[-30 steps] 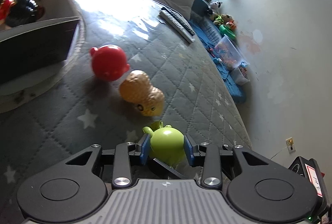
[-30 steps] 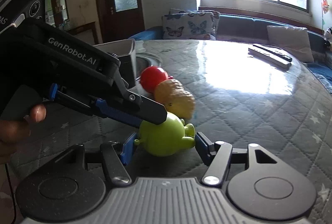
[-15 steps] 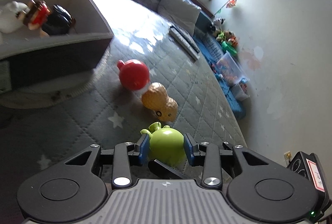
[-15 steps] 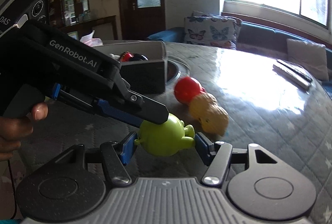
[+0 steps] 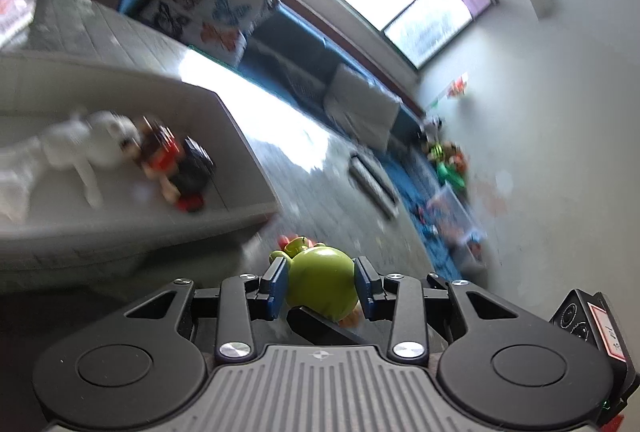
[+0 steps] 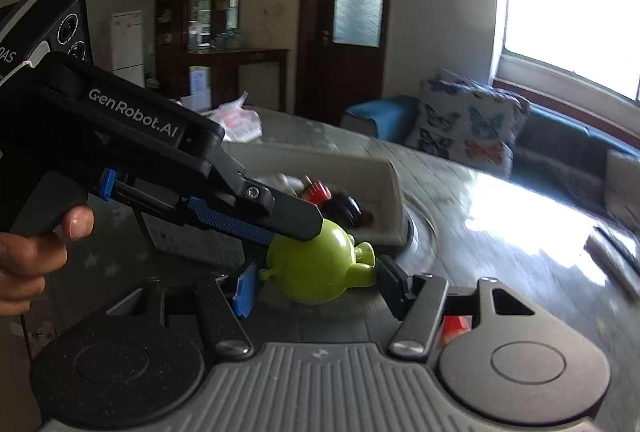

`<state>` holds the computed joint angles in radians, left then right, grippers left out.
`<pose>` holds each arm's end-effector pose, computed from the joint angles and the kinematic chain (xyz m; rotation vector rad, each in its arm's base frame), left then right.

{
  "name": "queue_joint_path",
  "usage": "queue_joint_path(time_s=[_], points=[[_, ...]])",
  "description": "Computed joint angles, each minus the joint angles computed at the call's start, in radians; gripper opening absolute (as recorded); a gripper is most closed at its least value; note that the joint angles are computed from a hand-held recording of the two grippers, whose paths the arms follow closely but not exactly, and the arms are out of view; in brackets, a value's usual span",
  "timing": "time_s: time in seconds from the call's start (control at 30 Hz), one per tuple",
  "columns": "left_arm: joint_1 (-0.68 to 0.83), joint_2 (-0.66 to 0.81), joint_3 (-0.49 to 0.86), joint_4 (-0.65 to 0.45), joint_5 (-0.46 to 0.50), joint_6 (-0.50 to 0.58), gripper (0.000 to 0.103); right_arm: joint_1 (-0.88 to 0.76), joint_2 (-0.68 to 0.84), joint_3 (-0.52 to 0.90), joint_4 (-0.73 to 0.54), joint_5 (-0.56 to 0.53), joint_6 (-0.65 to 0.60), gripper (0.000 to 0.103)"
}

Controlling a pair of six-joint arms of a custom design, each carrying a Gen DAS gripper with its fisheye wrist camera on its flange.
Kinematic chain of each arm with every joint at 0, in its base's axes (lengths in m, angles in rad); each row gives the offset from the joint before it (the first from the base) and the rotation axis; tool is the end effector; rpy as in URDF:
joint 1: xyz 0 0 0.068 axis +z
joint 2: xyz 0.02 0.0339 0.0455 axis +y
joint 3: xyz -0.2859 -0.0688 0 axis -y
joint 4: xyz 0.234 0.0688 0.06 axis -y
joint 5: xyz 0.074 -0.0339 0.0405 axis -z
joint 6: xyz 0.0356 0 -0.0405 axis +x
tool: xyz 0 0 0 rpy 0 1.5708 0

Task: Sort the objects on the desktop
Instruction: 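Lift the green apple toy with the left gripper and lower it into the shoebox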

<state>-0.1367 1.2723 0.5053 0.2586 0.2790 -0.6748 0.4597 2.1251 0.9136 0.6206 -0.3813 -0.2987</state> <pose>0.2370 -0.0425 0.2149 -0.3999 2.1163 -0.7747 0.3506 0.1884 0.0990 -0.9991 1.9108 0.5046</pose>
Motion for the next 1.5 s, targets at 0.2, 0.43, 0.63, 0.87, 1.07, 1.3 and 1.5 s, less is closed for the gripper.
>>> queue_joint_path(time_s=[0.2,0.43,0.63,0.87,1.07,1.3,1.5], points=[[0.164,-0.017,0.043,-0.064,0.063,0.057,0.039,0.073,0.064,0.212,-0.149,0.004,-0.008,0.062],[0.304,0.093,0.109,-0.102,0.118,0.115,0.039,0.121,0.214,0.523,-0.399,-0.003,0.0,0.062],[0.36,0.225,0.178,-0.12,0.156,0.155,0.039,0.133,0.338,0.765,-0.606,-0.004,0.004,0.062],[0.37,0.332,0.22,-0.116,0.172,0.168,0.039,0.139,0.427,0.931,-0.749,0.013,0.001,0.062],[0.374,0.382,0.241,-0.119,0.177,0.173,0.039,0.148,0.488,1.033,-0.825,0.037,0.001,0.062],[0.376,0.403,0.25,-0.119,0.181,0.176,0.039,0.145,0.524,1.094,-0.871,0.032,0.009,0.062],[0.371,0.391,0.249,-0.133,0.17,0.18,0.039,0.141,0.519,1.082,-0.864,0.021,0.022,0.062]])
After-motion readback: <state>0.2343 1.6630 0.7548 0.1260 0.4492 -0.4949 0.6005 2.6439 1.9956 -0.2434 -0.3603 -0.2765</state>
